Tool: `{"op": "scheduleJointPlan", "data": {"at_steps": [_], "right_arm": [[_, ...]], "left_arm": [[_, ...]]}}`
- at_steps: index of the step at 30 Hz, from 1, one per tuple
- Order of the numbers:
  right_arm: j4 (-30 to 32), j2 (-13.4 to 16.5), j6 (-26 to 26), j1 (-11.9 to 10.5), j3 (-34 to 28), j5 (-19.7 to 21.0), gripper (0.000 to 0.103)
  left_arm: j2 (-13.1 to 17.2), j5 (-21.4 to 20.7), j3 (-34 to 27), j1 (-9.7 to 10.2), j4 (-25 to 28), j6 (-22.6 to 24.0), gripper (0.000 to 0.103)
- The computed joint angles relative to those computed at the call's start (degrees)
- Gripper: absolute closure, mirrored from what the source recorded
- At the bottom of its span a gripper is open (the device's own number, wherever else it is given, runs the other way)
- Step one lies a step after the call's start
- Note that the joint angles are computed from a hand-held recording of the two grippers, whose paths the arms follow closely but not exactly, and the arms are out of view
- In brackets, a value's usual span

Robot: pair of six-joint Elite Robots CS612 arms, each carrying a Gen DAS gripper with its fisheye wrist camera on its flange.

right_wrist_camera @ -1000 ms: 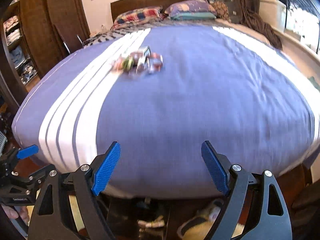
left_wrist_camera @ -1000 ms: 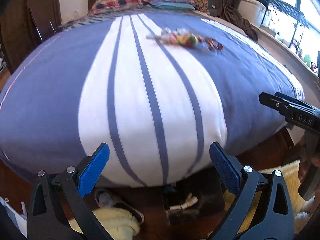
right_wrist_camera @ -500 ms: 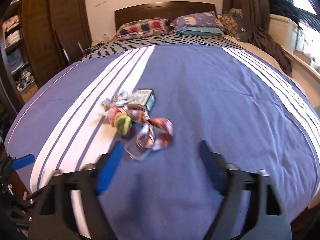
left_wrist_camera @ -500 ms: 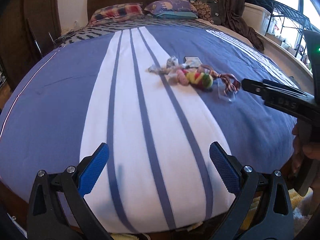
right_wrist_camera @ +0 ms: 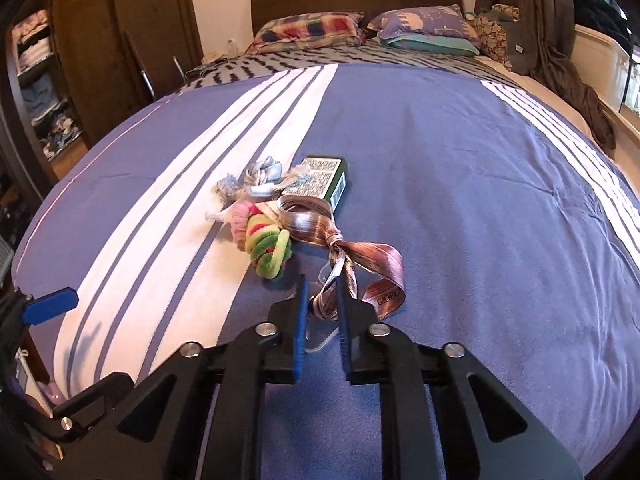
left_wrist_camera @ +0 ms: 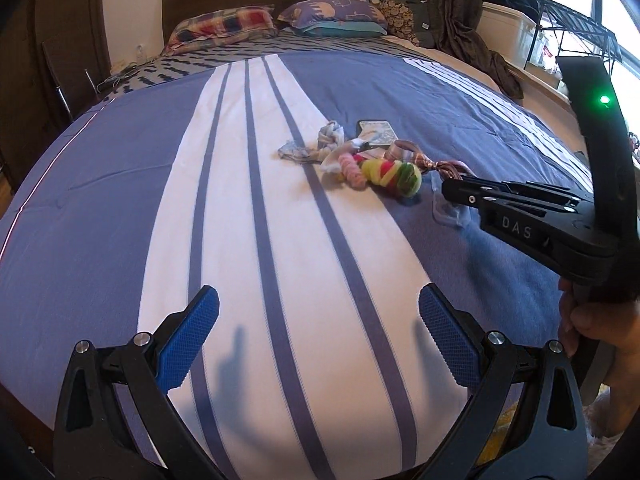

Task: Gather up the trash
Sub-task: 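Grasp the pink ribbon with the right tool while the left tool grasps the clear plastic box, then carry the ribbon and clear box down over the floor bin with both tools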

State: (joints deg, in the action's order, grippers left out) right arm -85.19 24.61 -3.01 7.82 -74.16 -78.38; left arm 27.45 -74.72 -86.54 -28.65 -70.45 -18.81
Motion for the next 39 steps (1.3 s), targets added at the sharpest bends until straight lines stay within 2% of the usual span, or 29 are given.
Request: {"op": "scheduleJointPlan", "data": {"at_steps": [6,13,14,18,20,24,25,27,29,34,39], "right_arm": [[-3.69,-0.35,1.15,-0.73,-0.07,1.49,0.1],[-6.89,-1.64,1.88,-1.67,0.57,-0.11,0.101],[-7.0,-1.71,2.03,-1.82,0.58,-0.46,0.101],[-6.76,-1.71,2.81,-2.76,0.27,-0.93,0.101],[-6.36,-1.58,2.93,-3.12,0.1,-1.15,0.101],[-5.56,-1.1,3.35,-3.62,-0.45,-0.96,0.101],[-5.37,-1.02,3.46,-3.72,-0.53,-0.92,0.101],[-4.76,-0.74,3.65,-3.95,-0.95,-0.69,0.101],[-4.22,-0.46,3.76,-4.05,-1.51,-0.59,0.101],[-2.52,0.35,3.38,-4.09,-3.88,-0.29,0.101],[-0.12,1.61,3.09,-3.89,-8.0,0.11,0.101]], "left_arm": [[-1.01,-0.83,2.59,0.15,-2.04,0.35,0.008],[-2.5,-6.18,6.68,-0.11,-5.75,2.89,0.009],[-2.7,-6.96,7.5,-0.18,-6.41,3.31,0.012],[-3.9,-10.97,11.6,-0.22,-7.62,4.55,0.041],[-4.19,-11.58,12.95,-0.36,-8.14,4.54,0.044],[-4.7,-10.25,14.85,-0.85,-9.3,5.0,0.045],[-4.86,-9.55,15.32,-1.0,-9.39,4.93,0.048],[-5.26,-7.43,16.04,-1.36,-8.89,4.54,0.063],[-5.33,-7.3,15.67,-1.35,-8.27,3.84,0.069],[-4.35,-5.72,11.91,-1.78,-6.38,2.74,0.069],[-2.6,-4.63,5.52,-2.58,-3.78,2.69,0.069]]}}
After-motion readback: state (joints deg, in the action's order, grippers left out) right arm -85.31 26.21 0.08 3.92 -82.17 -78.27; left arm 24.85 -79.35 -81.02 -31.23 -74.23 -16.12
